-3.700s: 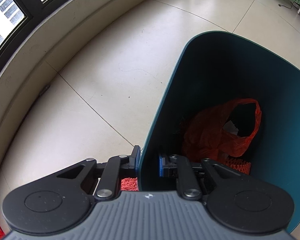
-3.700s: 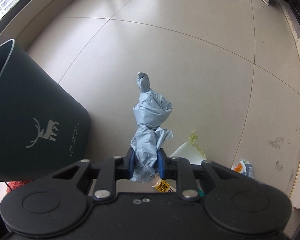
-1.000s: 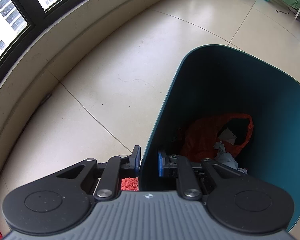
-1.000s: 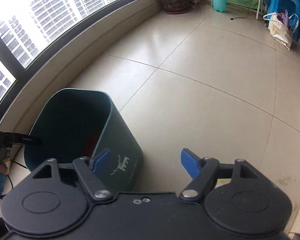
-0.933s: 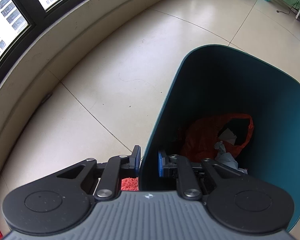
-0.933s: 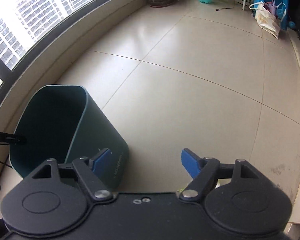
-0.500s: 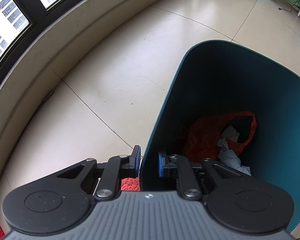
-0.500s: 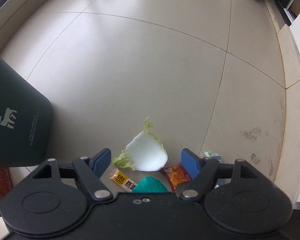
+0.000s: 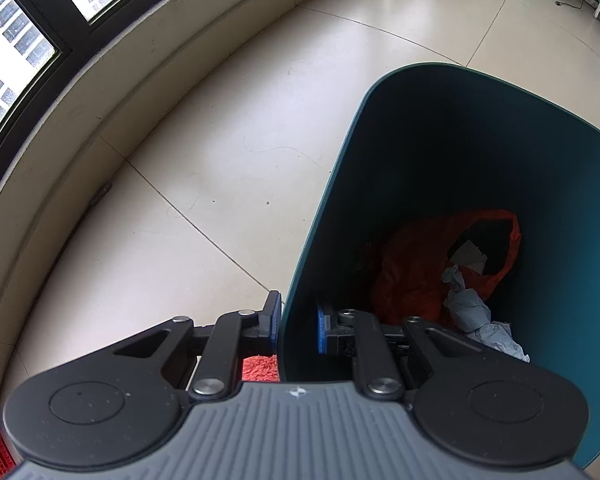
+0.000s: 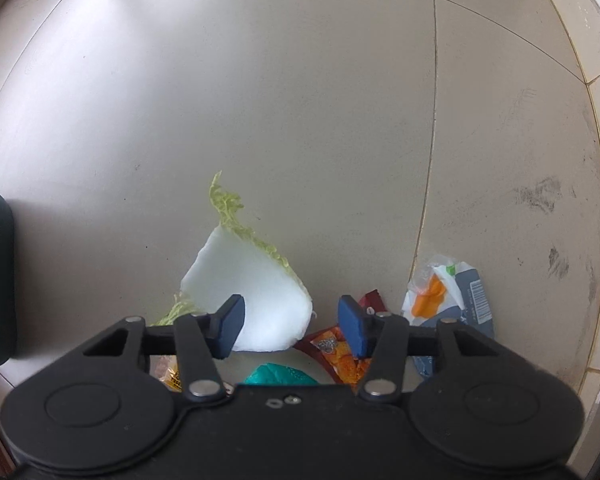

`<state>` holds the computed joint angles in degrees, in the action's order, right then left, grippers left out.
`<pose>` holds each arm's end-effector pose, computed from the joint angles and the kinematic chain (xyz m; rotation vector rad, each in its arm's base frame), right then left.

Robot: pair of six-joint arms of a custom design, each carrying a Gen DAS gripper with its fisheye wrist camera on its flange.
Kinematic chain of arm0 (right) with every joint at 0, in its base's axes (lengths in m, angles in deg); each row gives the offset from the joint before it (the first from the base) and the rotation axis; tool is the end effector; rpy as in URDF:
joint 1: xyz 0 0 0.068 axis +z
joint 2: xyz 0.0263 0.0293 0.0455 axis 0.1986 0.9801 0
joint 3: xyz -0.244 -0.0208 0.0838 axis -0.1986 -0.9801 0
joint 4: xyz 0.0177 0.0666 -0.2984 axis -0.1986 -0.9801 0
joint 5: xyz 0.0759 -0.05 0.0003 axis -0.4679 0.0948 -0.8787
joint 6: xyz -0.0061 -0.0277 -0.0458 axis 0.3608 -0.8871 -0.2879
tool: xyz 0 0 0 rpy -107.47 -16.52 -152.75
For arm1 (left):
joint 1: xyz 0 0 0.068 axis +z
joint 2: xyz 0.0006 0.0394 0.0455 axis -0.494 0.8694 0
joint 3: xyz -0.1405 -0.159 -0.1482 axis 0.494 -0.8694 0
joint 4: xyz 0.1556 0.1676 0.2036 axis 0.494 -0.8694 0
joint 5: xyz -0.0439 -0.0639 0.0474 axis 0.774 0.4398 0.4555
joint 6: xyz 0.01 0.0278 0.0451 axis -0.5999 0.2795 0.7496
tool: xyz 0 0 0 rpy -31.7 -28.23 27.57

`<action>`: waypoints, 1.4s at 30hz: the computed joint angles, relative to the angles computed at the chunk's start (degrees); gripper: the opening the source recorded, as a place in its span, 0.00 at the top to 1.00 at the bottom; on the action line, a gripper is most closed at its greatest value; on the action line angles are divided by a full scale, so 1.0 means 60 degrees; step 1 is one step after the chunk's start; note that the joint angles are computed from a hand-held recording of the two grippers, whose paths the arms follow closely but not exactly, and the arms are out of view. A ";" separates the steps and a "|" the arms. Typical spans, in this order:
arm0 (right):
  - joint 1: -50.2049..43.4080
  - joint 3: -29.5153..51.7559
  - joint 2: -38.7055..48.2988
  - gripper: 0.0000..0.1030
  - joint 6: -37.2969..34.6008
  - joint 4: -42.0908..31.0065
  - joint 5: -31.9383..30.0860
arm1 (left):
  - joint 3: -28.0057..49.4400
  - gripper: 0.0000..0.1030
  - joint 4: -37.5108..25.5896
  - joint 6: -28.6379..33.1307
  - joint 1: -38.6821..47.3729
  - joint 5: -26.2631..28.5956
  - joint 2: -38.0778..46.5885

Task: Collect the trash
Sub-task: 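Lower the right gripper to the white cabbage leaf and grasp it, then lift the cabbage leaf into the bin and open the right gripper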

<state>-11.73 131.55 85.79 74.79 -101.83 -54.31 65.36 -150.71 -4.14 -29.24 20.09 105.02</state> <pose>0.2883 -0.1226 0.0398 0.3728 3.0212 -0.0046 0.2579 0.0095 0.2592 -0.2091 2.8181 0.2890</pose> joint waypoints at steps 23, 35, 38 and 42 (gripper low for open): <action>-0.0208 -0.0287 -0.1324 0.95 0.0069 -0.0911 -0.0323 | 0.0051 0.84 0.0010 0.0143 0.0153 0.0080 -0.0202; 0.1476 0.1930 -0.5211 0.95 0.0024 -0.4506 -0.2872 | 0.0153 0.84 -0.0178 0.0066 0.0251 0.0305 -0.0303; 0.1915 0.2812 -0.5587 0.95 0.0206 -0.4931 -0.3516 | 0.0190 0.84 -0.0206 0.0082 0.0293 0.0365 -0.0292; 0.2681 0.3620 -0.5571 0.95 0.0613 -0.5053 -0.4000 | 0.0307 0.84 -0.0223 0.0139 0.0390 0.0466 -0.0189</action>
<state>4.36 153.27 52.36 78.47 -132.15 -78.31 67.20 -152.05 -3.30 -26.90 22.89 103.88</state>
